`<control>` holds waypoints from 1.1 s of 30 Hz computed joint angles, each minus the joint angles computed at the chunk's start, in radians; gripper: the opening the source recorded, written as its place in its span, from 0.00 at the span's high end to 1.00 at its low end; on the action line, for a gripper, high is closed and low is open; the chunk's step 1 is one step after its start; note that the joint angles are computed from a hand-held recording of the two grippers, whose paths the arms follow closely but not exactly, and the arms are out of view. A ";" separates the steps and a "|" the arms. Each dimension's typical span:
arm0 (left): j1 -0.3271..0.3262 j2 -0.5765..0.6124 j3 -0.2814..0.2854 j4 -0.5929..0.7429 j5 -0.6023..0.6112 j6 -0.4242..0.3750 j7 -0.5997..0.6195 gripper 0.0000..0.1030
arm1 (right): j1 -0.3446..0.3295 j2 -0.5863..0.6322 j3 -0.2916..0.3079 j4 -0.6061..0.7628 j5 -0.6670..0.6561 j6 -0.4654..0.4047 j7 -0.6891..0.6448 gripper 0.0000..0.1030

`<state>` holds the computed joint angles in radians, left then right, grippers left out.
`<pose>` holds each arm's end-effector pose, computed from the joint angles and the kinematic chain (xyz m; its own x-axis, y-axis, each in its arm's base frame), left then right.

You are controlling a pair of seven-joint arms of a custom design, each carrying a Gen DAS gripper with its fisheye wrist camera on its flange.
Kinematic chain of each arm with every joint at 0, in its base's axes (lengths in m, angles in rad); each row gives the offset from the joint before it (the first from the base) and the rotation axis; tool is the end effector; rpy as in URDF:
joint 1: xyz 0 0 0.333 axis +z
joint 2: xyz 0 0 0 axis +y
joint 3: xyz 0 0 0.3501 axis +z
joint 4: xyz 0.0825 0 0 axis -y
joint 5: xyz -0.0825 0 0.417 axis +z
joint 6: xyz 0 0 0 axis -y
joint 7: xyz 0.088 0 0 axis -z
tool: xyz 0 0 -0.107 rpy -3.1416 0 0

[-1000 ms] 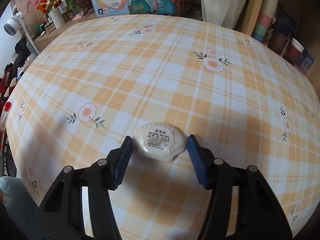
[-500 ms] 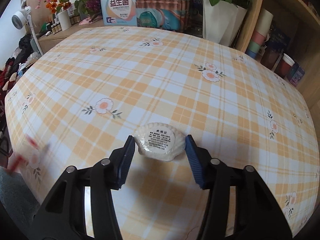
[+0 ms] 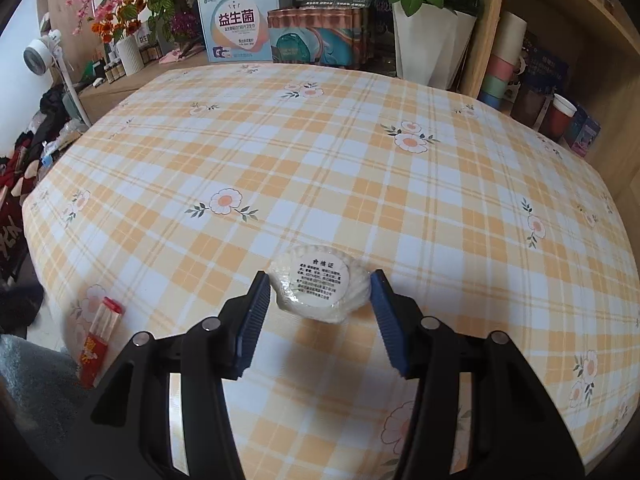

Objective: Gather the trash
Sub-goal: 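Carry the lighter and sachet over the bin with both tools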

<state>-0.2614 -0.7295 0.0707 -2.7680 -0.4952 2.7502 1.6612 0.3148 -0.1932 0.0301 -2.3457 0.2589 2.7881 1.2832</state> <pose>0.3697 -0.0503 0.5052 -0.0392 -0.9090 0.4150 -0.7885 -0.2270 -0.5716 0.5129 0.1726 0.4971 0.4193 -0.9070 -0.0384 -0.7325 -0.3130 -0.6046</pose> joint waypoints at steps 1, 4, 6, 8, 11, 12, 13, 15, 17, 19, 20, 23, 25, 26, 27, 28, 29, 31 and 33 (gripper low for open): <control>0.008 0.020 -0.021 0.004 0.018 -0.019 -0.012 0.65 | 0.006 -0.003 -0.005 -0.003 0.019 -0.001 -0.008 0.48; 0.054 0.073 -0.093 0.006 0.082 -0.010 -0.062 0.65 | 0.021 -0.022 -0.015 -0.021 0.065 -0.002 -0.032 0.48; 0.057 0.100 -0.099 0.015 0.105 -0.011 -0.077 0.65 | 0.031 -0.038 -0.020 -0.034 0.088 0.000 -0.052 0.48; 0.070 0.120 -0.121 0.020 0.145 0.007 -0.088 0.65 | 0.036 -0.052 -0.021 -0.047 0.098 0.007 -0.064 0.48; 0.094 0.148 -0.157 0.038 0.213 0.017 -0.116 0.66 | 0.049 -0.076 -0.029 -0.063 0.122 0.013 -0.082 0.48; 0.108 0.155 -0.176 0.042 0.243 0.021 -0.132 0.66 | 0.052 -0.084 -0.031 -0.069 0.128 0.015 -0.084 0.48; 0.116 0.160 -0.184 0.047 0.265 0.018 -0.146 0.78 | 0.056 -0.094 -0.034 -0.076 0.137 0.018 -0.086 0.48; 0.093 0.165 -0.159 0.051 0.262 0.018 -0.147 0.79 | 0.068 -0.116 -0.046 -0.090 0.164 0.021 -0.093 0.48; 0.080 0.157 -0.141 0.049 0.255 0.031 -0.145 0.79 | 0.073 -0.134 -0.049 -0.102 0.173 0.024 -0.092 0.48; 0.075 0.142 -0.133 0.050 0.256 0.039 -0.146 0.79 | 0.076 -0.154 -0.048 -0.115 0.171 0.031 -0.088 0.48; 0.070 0.129 -0.126 0.052 0.252 0.042 -0.145 0.79 | 0.079 -0.164 -0.049 -0.121 0.170 0.032 -0.087 0.48; 0.061 0.088 -0.115 0.059 0.250 0.053 -0.142 0.79 | 0.091 -0.198 -0.054 -0.140 0.170 0.032 -0.082 0.48; 0.057 0.052 -0.111 0.061 0.250 0.057 -0.143 0.79 | 0.097 -0.226 -0.057 -0.154 0.170 0.032 -0.076 0.48; 0.052 0.031 -0.107 0.062 0.247 0.055 -0.145 0.79 | 0.102 -0.245 -0.058 -0.164 0.170 0.033 -0.073 0.48; 0.046 0.010 -0.103 0.061 0.243 0.052 -0.147 0.79 | 0.106 -0.263 -0.059 -0.173 0.169 0.033 -0.069 0.48; 0.042 -0.015 -0.101 0.058 0.239 0.052 -0.150 0.79 | 0.110 -0.283 -0.060 -0.184 0.166 0.033 -0.064 0.48; 0.034 -0.039 -0.097 0.056 0.234 0.050 -0.152 0.79 | 0.113 -0.298 -0.061 -0.192 0.163 0.032 -0.059 0.48; 0.020 -0.090 -0.093 0.046 0.227 0.048 -0.158 0.79 | 0.117 -0.348 -0.059 -0.219 0.154 0.027 -0.044 0.48; 0.007 -0.147 -0.089 0.033 0.218 0.036 -0.169 0.79 | 0.122 -0.396 -0.057 -0.246 0.141 0.020 -0.029 0.48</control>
